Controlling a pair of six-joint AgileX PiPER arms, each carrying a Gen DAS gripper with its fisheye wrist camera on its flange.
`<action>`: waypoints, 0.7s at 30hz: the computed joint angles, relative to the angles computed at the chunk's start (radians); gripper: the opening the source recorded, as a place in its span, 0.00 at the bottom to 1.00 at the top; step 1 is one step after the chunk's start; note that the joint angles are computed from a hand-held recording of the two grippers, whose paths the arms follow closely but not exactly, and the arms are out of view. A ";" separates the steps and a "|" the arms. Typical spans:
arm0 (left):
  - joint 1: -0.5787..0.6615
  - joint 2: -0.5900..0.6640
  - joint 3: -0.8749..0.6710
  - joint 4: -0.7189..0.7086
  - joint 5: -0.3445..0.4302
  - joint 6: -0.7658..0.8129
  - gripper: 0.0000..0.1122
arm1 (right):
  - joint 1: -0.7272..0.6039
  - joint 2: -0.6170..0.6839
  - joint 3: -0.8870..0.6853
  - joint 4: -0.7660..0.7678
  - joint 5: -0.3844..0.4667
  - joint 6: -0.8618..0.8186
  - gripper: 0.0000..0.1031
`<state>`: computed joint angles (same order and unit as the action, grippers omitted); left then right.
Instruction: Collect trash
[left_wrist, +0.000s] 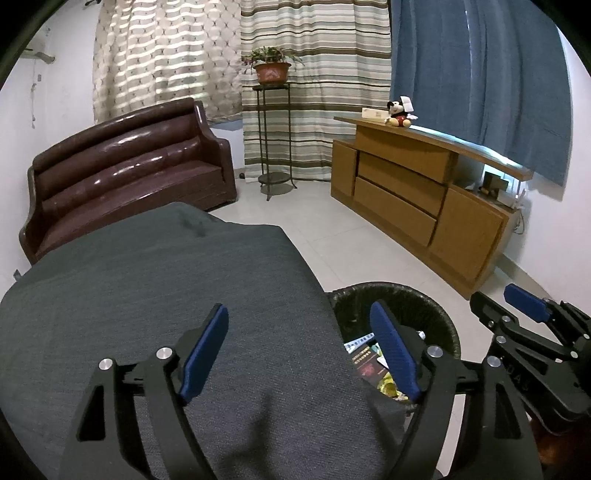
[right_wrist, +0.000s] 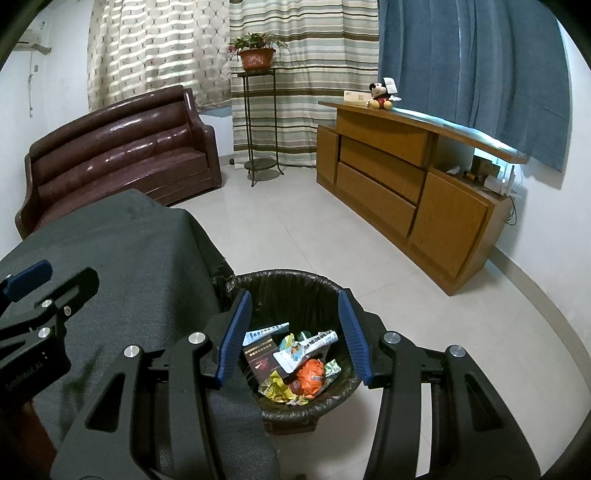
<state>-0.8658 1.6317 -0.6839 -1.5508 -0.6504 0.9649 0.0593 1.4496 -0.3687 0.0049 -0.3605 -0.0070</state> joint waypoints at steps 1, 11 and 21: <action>-0.001 0.002 -0.002 0.000 0.000 -0.001 0.69 | 0.000 0.000 0.000 0.000 0.000 0.000 0.46; -0.027 0.019 -0.014 -0.005 -0.036 -0.009 0.73 | 0.004 -0.007 -0.003 0.009 0.014 -0.007 0.46; 0.021 0.006 0.018 0.094 0.049 -0.138 0.75 | 0.004 -0.009 -0.005 0.009 0.020 -0.007 0.46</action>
